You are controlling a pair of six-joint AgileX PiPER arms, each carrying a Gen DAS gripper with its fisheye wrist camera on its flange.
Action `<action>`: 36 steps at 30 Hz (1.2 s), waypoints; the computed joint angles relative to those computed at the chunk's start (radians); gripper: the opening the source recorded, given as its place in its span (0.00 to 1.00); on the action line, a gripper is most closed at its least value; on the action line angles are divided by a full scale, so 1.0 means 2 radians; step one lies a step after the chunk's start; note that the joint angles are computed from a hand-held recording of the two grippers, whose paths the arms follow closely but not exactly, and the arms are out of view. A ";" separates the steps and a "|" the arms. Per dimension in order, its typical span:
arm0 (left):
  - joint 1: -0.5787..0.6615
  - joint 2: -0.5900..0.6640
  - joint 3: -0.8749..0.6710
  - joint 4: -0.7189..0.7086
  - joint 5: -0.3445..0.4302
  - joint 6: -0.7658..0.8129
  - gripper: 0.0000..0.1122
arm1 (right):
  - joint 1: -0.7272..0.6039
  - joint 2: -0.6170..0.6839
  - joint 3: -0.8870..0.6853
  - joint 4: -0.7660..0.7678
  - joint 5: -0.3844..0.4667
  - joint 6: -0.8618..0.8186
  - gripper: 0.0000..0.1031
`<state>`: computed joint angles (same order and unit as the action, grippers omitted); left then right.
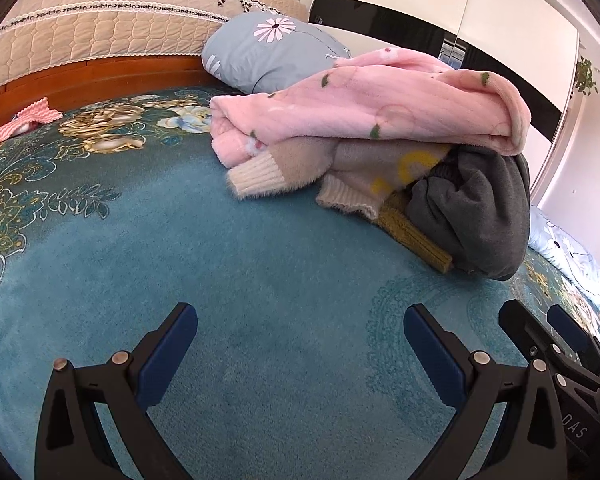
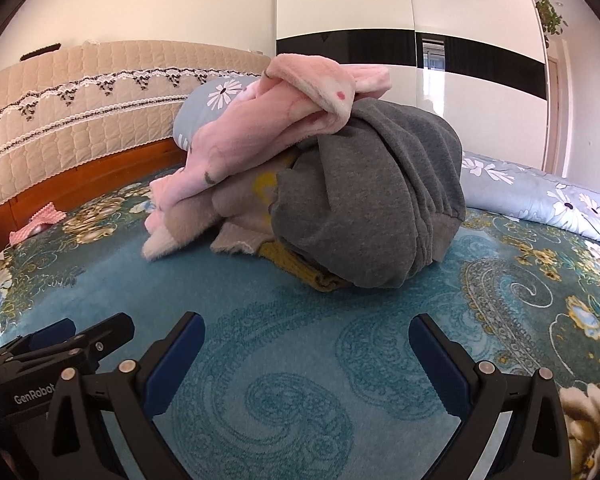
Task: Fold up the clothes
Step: 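Move both grippers toward the pink fleece jacket on the clothes pile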
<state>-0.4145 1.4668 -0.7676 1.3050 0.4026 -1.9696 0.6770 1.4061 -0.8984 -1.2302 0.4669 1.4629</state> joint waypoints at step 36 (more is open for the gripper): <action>0.026 0.181 -0.503 -0.498 0.106 0.612 0.91 | -0.094 0.001 -0.045 0.374 0.040 -0.288 1.00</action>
